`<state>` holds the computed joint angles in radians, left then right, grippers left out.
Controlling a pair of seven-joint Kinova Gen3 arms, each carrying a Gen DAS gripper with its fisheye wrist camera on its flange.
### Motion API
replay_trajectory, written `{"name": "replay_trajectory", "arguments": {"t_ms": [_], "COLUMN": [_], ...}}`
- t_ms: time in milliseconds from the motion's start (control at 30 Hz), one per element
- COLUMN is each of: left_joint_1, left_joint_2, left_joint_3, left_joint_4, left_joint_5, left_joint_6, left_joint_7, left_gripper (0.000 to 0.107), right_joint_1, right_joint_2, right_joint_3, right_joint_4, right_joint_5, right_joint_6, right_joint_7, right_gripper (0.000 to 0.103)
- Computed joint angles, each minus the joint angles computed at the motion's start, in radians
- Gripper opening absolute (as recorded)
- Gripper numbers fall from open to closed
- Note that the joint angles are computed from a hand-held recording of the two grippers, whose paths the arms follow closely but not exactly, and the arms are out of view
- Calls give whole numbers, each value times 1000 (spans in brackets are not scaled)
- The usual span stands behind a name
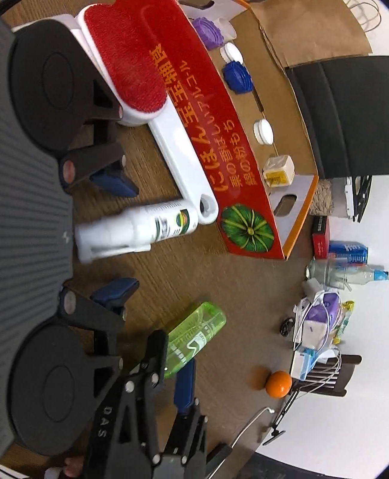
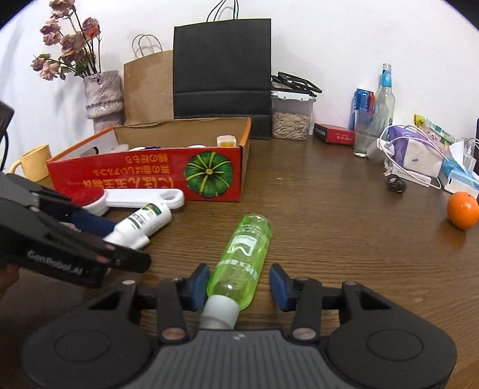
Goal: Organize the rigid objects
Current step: 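Close the left gripper on the white bottle while the right gripper grasps the green bottle, then carry the white and green bottles into the red box and release both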
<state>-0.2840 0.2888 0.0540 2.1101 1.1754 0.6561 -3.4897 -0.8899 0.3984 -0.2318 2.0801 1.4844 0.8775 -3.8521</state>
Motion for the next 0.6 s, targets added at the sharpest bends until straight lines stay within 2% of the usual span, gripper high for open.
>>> {"name": "replay_trajectory", "arguments": {"t_ms": [67,167,233,300,333,367,433,500,600], "left_joint_1": [7,48,33,59,72,85,97,106,111], "left_joint_2": [2,-6,12,12,5,4,3,-4,-54], "left_joint_3": [2,-7,17,7,9,4,-11,-19,-42], "left_joint_4": [1,21,12,22,29,30,29,41,106], "left_joint_5": [13,124,152,208,235,246,252,272,358], "left_joint_6": [-11,-89,-81,-110,-136,-145,-137,-143,-143], "left_joint_7": [5,9,21,16,5,10,43,49,-30], "left_gripper": [63,73,72,55,37,29,28,28,28], "right_joint_1": [10,19,24,31,32,32,36,57,55], "right_joint_2": [-6,-6,1,4,6,7,13,21,18], "right_joint_3": [1,0,1,4,6,8,15,25,34], "right_joint_4": [9,12,-1,-9,-13,-17,-31,-52,-46], "right_joint_5": [11,26,19,13,9,5,-5,-18,10], "right_joint_6": [-16,-23,-21,-29,-30,-30,-32,-59,-76], "right_joint_7": [-1,-2,21,36,41,46,68,105,84], "right_gripper": [42,42,42,42,42,42,41,32,30]}}
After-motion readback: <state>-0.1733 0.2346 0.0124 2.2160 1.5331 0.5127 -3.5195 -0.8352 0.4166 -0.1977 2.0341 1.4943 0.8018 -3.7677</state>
